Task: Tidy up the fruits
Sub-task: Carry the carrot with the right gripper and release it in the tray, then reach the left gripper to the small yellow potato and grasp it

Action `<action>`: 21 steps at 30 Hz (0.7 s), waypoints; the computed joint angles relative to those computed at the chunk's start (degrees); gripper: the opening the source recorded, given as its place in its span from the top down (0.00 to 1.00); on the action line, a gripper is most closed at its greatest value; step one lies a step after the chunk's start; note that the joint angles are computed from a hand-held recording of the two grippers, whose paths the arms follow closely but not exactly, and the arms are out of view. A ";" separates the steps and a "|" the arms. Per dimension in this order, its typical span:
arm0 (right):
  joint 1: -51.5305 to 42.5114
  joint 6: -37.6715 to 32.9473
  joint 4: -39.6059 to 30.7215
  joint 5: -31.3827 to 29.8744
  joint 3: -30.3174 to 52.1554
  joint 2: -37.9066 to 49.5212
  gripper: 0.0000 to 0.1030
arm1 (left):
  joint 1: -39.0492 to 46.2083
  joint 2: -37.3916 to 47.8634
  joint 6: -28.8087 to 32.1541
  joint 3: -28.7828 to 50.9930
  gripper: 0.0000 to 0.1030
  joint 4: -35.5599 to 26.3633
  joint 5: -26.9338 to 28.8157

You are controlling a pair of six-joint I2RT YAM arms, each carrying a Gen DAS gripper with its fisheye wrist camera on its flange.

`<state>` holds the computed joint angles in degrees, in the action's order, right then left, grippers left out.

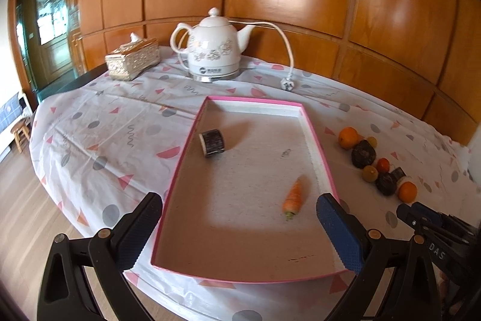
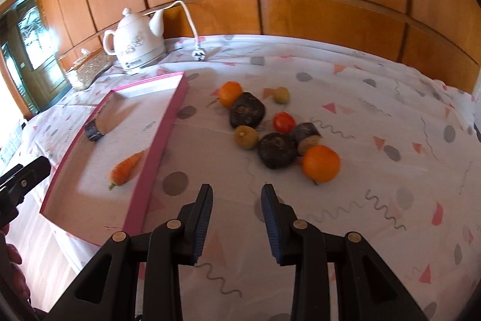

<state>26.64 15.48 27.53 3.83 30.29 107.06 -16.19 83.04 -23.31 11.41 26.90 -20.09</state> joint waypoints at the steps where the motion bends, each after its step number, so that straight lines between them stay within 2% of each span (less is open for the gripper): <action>1: -0.34 0.14 0.02 0.08 -0.13 0.09 0.67 | -0.35 0.09 0.23 0.11 0.00 0.01 0.03; 21: -7.31 1.03 2.91 2.97 -4.76 -0.90 0.64 | -8.25 7.13 4.94 8.99 0.00 -2.39 3.90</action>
